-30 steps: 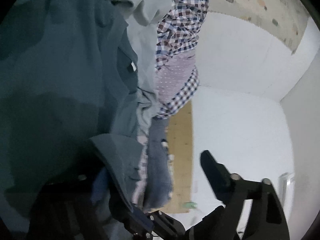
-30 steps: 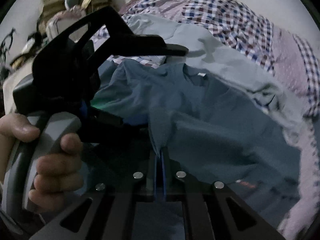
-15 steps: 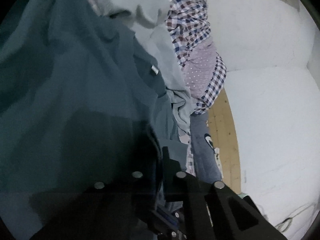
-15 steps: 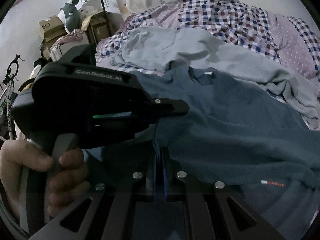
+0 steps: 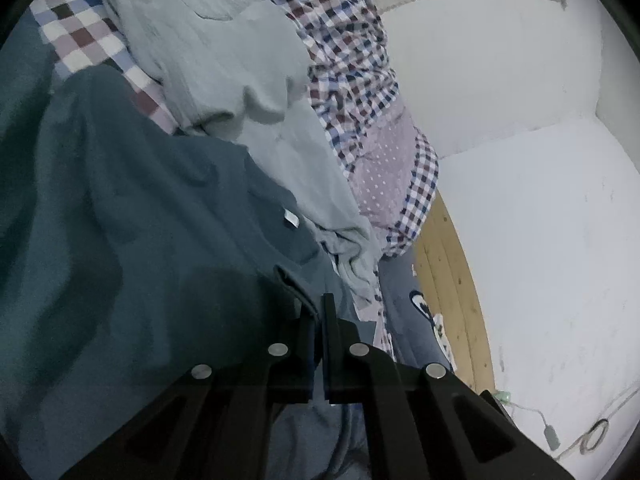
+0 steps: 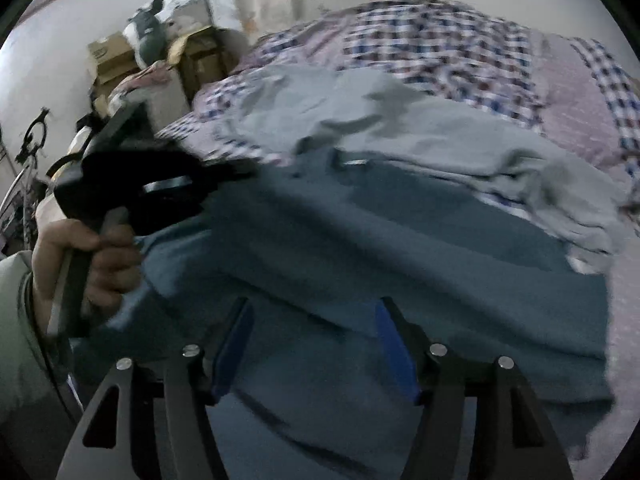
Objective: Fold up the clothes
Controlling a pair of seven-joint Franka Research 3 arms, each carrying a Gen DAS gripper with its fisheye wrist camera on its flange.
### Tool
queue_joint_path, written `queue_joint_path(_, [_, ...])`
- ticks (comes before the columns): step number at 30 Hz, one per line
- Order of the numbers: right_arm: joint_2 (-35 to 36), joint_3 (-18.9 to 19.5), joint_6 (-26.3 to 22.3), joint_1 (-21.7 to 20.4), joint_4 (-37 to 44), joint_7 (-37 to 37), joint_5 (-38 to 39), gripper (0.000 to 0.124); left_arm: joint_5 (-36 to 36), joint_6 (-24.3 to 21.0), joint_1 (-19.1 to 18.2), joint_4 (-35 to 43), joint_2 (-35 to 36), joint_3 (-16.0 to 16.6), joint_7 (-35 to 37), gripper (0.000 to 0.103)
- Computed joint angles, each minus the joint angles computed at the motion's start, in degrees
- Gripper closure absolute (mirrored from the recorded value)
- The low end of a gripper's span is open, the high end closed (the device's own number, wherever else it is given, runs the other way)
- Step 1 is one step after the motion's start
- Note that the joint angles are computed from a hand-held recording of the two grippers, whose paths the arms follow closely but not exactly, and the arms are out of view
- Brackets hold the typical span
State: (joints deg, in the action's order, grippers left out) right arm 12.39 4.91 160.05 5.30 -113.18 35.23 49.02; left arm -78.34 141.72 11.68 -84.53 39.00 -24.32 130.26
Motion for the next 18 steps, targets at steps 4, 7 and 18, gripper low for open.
queue_joint_path(4, [-1.6,-3.3,2.1,-1.8,-1.7,4.5,-3.2,0.057,-0.9,0.7,1.1,2.0,1.5,0.1,-1.4,0.103])
queue_joint_path(7, [-1.8,-4.9,3.4,-3.2,-2.6,9.3,-5.3,0.057,-3.4,2.0,2.3,3.8,3.2,-0.3,-1.5,0.103])
queue_joint_path(18, [-1.9,-3.8,6.5,-5.7,-4.3,11.9,-6.5,0.057,13.9,2.9,2.4,2.9,2.9,0.9,-14.7,0.028])
